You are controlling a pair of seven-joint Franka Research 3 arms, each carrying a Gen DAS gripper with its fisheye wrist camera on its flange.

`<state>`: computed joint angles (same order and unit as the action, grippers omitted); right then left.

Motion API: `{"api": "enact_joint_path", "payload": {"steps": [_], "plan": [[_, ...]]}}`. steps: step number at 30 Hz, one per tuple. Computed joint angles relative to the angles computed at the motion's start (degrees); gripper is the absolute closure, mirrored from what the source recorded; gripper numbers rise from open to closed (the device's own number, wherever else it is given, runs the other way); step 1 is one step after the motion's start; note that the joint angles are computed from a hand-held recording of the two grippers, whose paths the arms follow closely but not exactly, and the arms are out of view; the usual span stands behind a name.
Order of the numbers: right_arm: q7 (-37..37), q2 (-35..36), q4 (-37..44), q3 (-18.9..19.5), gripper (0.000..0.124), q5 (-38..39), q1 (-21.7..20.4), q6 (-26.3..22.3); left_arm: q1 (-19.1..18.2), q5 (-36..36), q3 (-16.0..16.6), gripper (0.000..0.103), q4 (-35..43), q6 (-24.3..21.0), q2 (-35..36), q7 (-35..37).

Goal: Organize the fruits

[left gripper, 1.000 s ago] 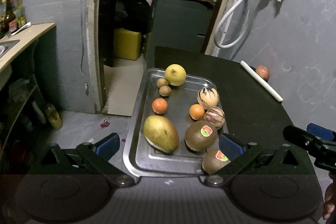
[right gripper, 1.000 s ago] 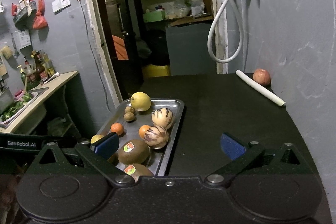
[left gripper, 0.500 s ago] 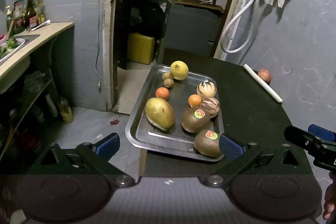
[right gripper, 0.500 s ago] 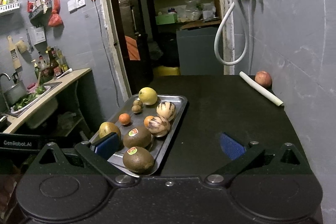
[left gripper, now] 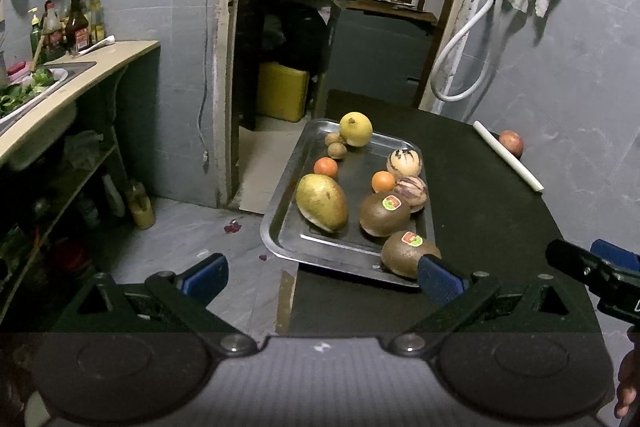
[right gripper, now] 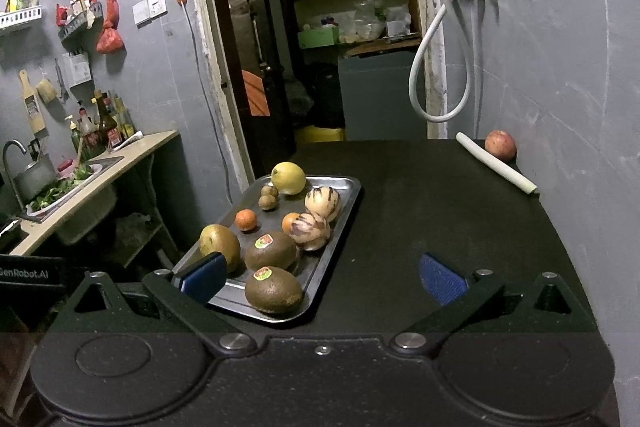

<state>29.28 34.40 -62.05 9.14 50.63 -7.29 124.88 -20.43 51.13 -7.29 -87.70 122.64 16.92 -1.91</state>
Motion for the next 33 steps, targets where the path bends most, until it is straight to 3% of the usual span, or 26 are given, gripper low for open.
{"api": "enact_joint_path", "payload": {"steps": [11, 16, 23, 33], "plan": [[-5.2, -10.1, -15.4, -1.4, 0.022, 5.7, 1.2, 7.7, 1.9, -0.2, -0.7, 0.001, -7.1, 4.8, -4.6, -1.6], [-5.9, -13.6, -20.1, -2.5, 0.022, 8.3, 2.4, 11.0, 2.4, 1.6, -1.2, 0.001, -9.0, 5.0, -6.0, -1.8], [-9.8, -18.7, -26.9, -3.9, 0.021, 9.3, 4.8, 15.6, 2.9, 6.2, -2.2, 0.001, -15.2, 7.6, -9.6, -8.6], [-17.0, -26.1, -36.0, -6.0, 0.022, 12.5, 7.9, 18.3, 3.6, 11.2, -4.5, 0.001, -21.7, 8.9, -13.5, -13.6]]}}
